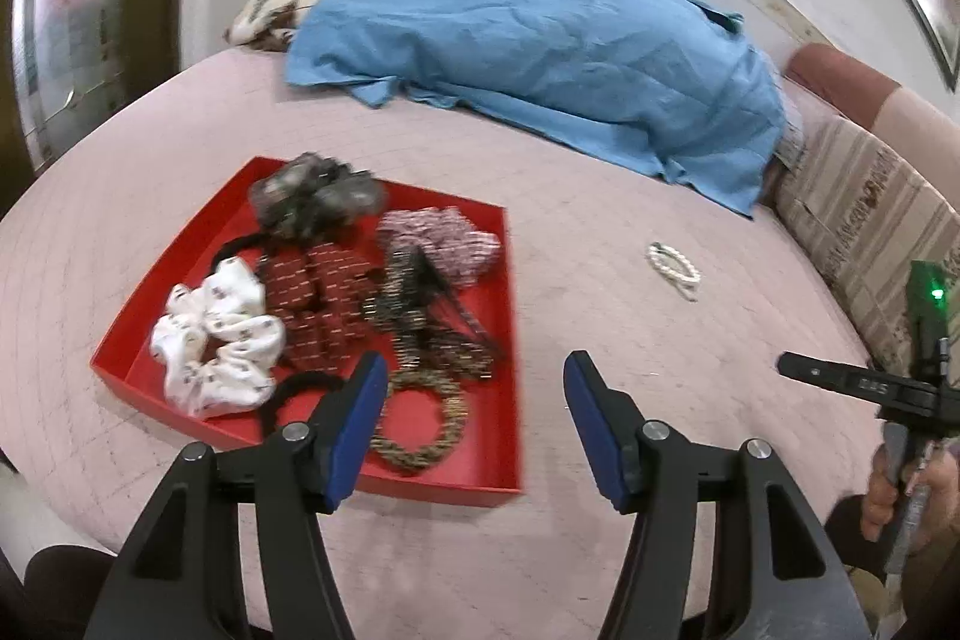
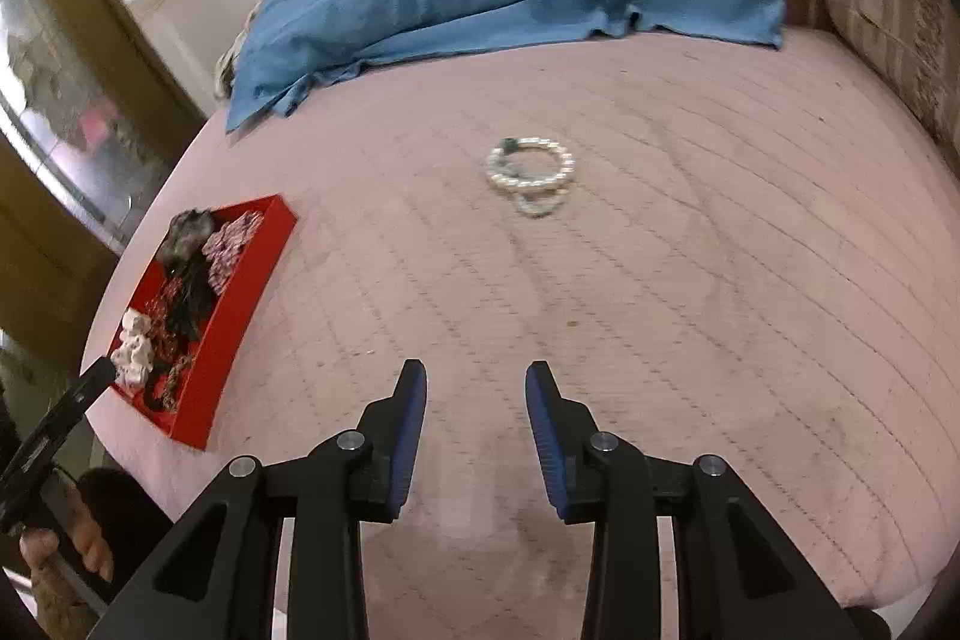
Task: Organize jewelry
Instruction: 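Move right tool to the pearl bracelet and close on it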
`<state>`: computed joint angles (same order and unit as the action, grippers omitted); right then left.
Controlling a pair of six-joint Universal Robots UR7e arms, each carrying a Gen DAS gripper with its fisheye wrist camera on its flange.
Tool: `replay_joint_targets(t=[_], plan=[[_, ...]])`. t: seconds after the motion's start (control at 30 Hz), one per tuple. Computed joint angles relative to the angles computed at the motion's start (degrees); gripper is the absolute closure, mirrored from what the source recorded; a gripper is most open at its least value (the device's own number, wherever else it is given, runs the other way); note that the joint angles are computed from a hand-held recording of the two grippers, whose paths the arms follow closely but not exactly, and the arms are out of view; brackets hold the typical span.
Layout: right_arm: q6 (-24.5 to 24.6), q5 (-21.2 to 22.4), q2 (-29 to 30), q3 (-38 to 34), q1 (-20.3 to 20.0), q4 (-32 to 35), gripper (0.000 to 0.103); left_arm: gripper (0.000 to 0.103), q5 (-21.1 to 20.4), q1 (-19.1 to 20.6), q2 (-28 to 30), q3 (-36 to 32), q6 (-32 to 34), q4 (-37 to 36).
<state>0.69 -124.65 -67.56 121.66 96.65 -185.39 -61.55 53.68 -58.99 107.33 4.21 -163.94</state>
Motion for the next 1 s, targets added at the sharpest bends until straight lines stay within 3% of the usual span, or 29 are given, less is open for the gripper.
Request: replay_joint_targets(t=[0.33, 0.57, 0.77, 0.83, 0.87, 0.9, 1.0], plan=[[-2.8, 4.4, -1.0, 0.1, -4.3, -3.5, 0.065, 0.041, -1.6, -4.2, 2.1, -0.7, -2.7, 5.1], [-5.9, 5.5, 3.8, -12.1, -8.0, 2.4, 0.065, 0.041, -1.7, -5.9, 4.0, -0.4, -1.9, 7.9], [-8.2, 4.8, 10.0, -22.7, -9.4, 8.8, 0.066, 0.041, -2.0, -4.9, 5.9, -2.2, -2.0, 10.5], [-9.3, 2.7, 12.1, -25.3, -9.4, 10.3, 0.072, 0.041, -2.0, -4.5, 6.5, -3.2, -2.5, 11.4], [-9.9, 1.2, 13.2, -26.5, -9.4, 11.1, 0.078, 0.041, -2.1, -4.2, 6.8, -3.7, -2.9, 11.9], [-10.0, -0.4, 14.3, -27.9, -9.5, 12.3, 0.093, 0.041, -2.3, -4.0, 7.0, -4.1, -3.0, 12.3], [-8.8, 0.8, 13.5, -26.8, -10.3, 10.2, 0.093, 0.041, -2.6, -3.7, 7.7, -5.3, -3.4, 13.3]])
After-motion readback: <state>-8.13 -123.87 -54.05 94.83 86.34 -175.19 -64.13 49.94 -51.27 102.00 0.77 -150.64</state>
